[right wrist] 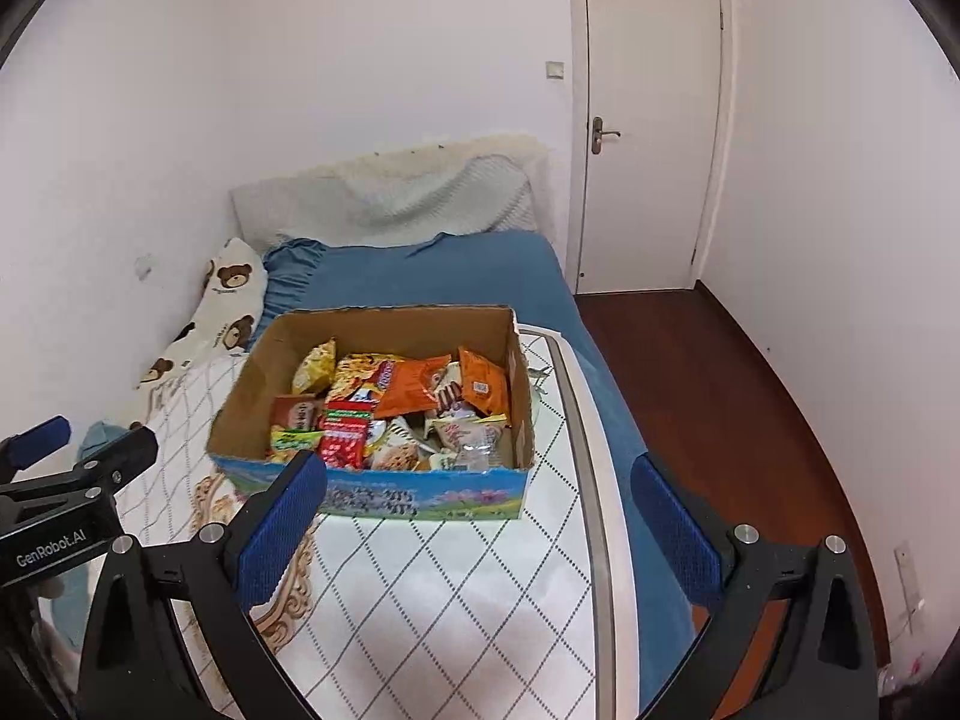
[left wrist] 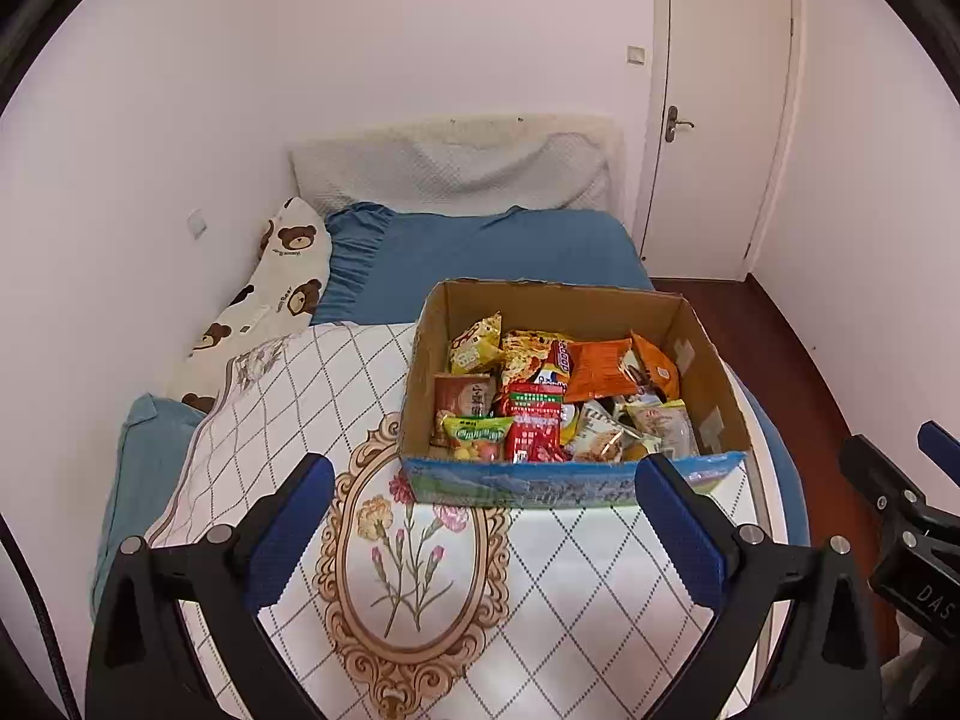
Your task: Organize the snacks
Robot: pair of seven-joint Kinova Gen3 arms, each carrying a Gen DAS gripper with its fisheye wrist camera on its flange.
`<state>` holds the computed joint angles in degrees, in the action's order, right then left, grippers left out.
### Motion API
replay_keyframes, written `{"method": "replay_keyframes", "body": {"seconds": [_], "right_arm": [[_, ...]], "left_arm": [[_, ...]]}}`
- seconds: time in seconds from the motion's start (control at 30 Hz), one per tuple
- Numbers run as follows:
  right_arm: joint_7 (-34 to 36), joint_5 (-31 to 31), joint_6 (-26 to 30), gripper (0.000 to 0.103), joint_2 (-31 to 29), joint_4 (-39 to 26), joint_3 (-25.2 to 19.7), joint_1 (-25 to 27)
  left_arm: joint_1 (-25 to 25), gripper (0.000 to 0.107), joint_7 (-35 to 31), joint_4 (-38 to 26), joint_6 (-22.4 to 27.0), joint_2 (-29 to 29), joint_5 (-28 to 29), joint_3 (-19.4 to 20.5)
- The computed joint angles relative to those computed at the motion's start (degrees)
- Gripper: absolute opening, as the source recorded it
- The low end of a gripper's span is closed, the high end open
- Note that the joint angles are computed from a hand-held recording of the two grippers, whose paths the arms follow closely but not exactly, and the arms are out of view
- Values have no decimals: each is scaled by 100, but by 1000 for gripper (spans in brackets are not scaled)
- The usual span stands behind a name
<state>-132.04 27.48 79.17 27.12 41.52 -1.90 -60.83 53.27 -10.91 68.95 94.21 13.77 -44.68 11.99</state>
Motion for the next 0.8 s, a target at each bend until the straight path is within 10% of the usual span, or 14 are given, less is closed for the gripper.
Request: {"method": "replay_keyframes", "body": {"seconds": [0.8], "right_arm": [[235, -288, 84, 103, 598, -607, 258, 131]], "left_arm": [[-369, 103, -299, 107, -439, 138, 358, -187]]}}
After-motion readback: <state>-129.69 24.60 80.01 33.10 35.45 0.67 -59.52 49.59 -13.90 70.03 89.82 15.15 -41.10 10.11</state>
